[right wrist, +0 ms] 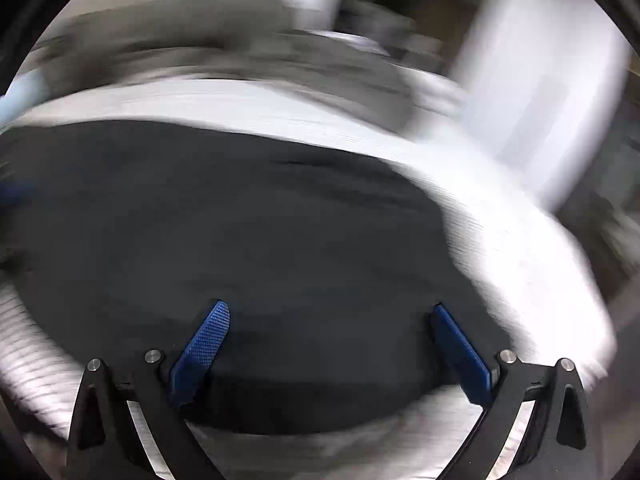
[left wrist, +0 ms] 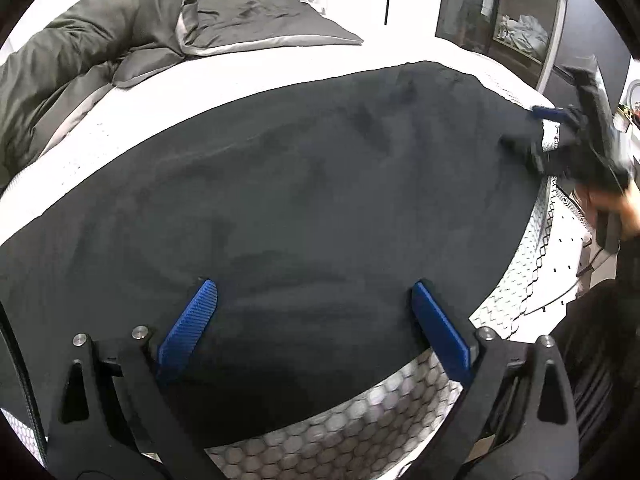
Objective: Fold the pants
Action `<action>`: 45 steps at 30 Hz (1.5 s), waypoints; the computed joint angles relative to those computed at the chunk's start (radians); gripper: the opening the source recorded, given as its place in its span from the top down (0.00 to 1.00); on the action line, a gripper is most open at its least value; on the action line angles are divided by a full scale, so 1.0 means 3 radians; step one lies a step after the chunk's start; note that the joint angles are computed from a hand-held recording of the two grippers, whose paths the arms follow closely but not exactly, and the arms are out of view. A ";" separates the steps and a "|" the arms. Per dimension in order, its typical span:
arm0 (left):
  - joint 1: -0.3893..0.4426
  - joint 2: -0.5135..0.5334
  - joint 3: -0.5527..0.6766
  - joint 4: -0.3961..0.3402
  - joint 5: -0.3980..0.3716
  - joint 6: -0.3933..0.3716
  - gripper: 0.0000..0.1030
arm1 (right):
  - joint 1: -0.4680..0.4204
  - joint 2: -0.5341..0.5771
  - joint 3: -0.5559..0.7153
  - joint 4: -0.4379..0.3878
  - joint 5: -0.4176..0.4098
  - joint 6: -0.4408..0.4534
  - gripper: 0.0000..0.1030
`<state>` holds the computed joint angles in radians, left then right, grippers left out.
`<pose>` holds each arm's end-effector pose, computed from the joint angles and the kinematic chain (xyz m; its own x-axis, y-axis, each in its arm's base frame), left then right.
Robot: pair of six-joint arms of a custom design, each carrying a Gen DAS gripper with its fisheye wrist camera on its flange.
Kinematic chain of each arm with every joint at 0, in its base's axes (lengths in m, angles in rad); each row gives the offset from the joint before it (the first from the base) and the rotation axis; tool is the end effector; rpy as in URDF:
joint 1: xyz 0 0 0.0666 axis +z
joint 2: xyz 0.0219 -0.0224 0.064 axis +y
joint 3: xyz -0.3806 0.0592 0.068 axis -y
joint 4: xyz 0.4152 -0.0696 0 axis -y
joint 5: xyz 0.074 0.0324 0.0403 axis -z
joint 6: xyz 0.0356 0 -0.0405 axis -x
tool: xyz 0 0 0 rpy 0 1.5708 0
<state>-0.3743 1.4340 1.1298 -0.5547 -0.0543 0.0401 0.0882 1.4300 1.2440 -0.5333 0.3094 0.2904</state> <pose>0.4705 -0.1832 0.3095 -0.7175 0.2388 -0.6544 0.3036 0.9527 0.0149 0.5239 0.0350 0.3689 -0.6701 -0.3331 -0.6633 -0.0497 0.9118 -0.4076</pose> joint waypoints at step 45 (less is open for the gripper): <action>-0.0119 0.0525 0.0594 -0.0196 -0.0003 0.0017 0.01 | -0.1349 0.0153 -0.0023 0.0078 -0.3612 -0.2517 0.22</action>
